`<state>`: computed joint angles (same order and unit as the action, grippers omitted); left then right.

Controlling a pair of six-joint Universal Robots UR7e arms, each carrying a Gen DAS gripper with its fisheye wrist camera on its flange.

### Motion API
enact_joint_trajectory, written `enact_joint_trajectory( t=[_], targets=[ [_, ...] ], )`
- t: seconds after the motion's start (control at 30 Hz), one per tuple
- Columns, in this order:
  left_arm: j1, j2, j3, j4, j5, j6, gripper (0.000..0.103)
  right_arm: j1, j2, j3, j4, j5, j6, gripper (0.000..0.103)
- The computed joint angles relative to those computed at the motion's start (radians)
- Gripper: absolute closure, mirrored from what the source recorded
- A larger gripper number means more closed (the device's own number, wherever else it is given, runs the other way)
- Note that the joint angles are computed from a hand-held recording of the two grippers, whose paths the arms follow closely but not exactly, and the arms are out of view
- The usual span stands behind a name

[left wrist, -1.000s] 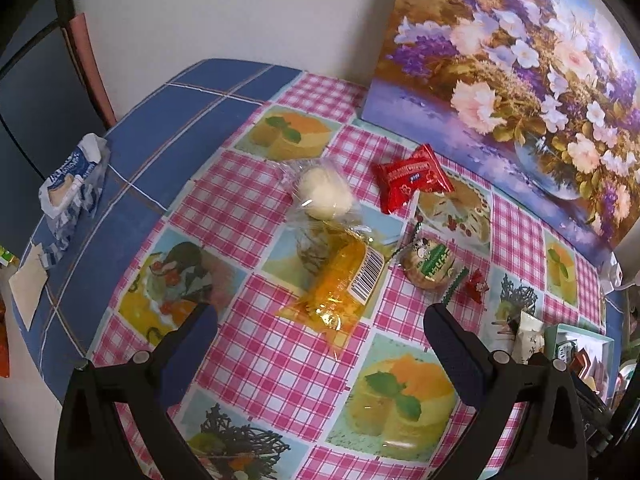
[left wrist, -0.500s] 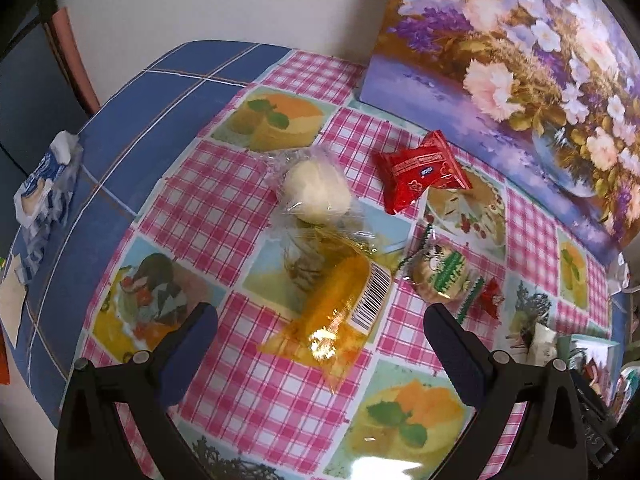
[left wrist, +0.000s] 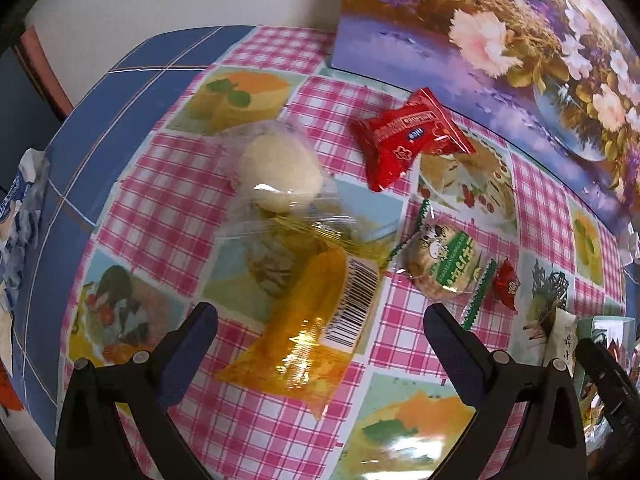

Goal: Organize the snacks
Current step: 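Grasp the yellow bun bag with the left tool while the right tool grasps the white printed pack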

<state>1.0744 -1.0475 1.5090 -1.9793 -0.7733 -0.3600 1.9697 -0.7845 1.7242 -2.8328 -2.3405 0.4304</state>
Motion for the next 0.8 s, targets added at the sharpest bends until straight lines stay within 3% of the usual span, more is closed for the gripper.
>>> enact_joint_trajectory(
  t=[0.57, 0.8],
  targets=[
    [0.023, -0.004, 0.007, -0.043, -0.1, -0.025, 0.002, -0.012, 0.013, -0.008, 0.057, 0.018, 0.023, 0.025],
    [0.025, -0.013, 0.011, -0.045, -0.115, -0.03, 0.007, -0.006, 0.03, -0.03, 0.066, 0.072, -0.004, 0.025]
  ],
)
